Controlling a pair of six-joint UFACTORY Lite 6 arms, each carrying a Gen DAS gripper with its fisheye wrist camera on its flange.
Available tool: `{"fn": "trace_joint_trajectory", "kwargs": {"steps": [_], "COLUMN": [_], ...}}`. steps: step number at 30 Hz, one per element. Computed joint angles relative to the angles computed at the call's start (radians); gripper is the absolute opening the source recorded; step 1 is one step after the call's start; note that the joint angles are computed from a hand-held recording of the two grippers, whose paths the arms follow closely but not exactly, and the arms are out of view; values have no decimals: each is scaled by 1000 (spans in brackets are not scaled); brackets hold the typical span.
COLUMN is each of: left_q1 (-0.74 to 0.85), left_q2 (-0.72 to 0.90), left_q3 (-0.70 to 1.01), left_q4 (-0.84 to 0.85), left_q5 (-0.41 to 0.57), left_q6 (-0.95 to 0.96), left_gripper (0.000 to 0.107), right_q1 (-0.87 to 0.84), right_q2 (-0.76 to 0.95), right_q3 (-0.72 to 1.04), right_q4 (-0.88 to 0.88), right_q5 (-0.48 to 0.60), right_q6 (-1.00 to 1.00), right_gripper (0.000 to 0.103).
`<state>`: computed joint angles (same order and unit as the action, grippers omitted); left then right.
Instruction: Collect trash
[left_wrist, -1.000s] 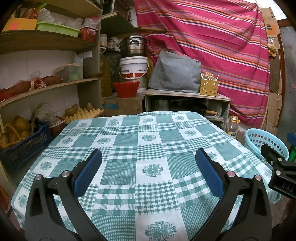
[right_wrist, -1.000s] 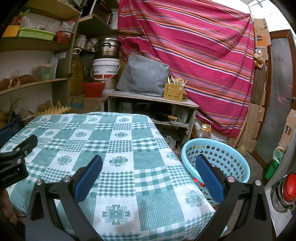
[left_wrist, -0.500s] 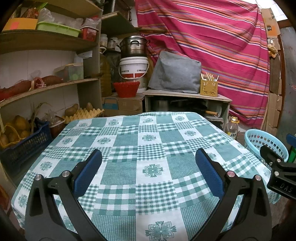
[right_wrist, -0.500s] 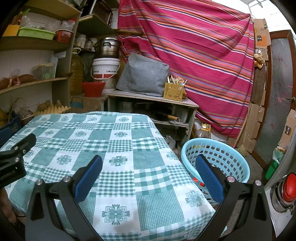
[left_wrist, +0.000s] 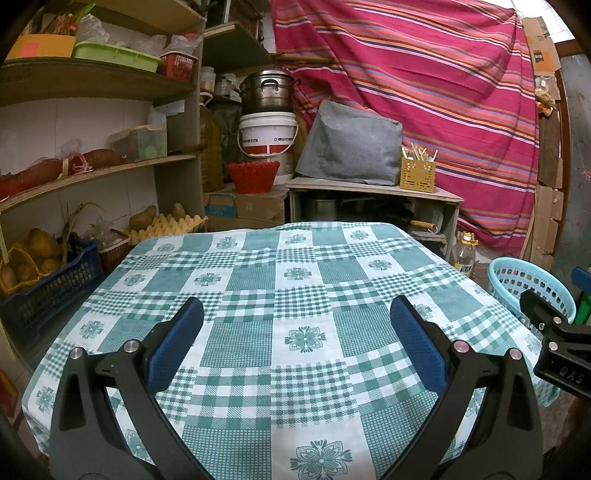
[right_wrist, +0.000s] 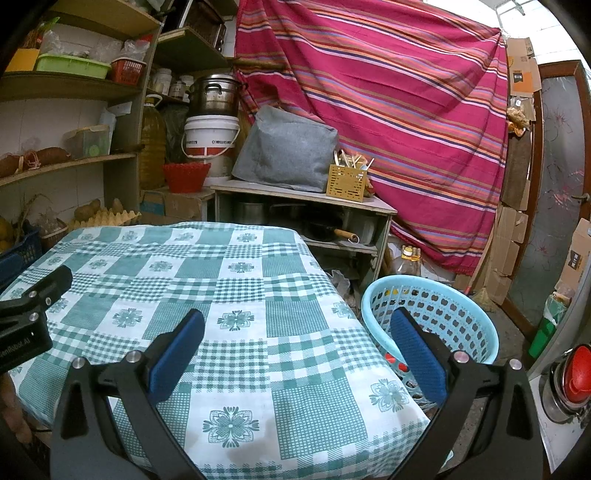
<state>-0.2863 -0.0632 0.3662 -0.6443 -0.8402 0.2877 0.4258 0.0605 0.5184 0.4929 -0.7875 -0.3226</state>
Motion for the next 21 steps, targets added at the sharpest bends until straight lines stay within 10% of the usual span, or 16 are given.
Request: {"fn": "trace_joint_trajectory", "kwargs": {"steps": [21], "left_q1": [-6], "left_q2": [0], "left_q3": [-3], "left_q4": [-3], "left_q5": [-8], "left_q6": [0], "left_gripper": [98], "right_q1": [1], "right_q2": [-1], "right_q3": [2], "right_q4": [3], "right_q5": [3], "right_q6": [-5], "right_gripper": [98]}}
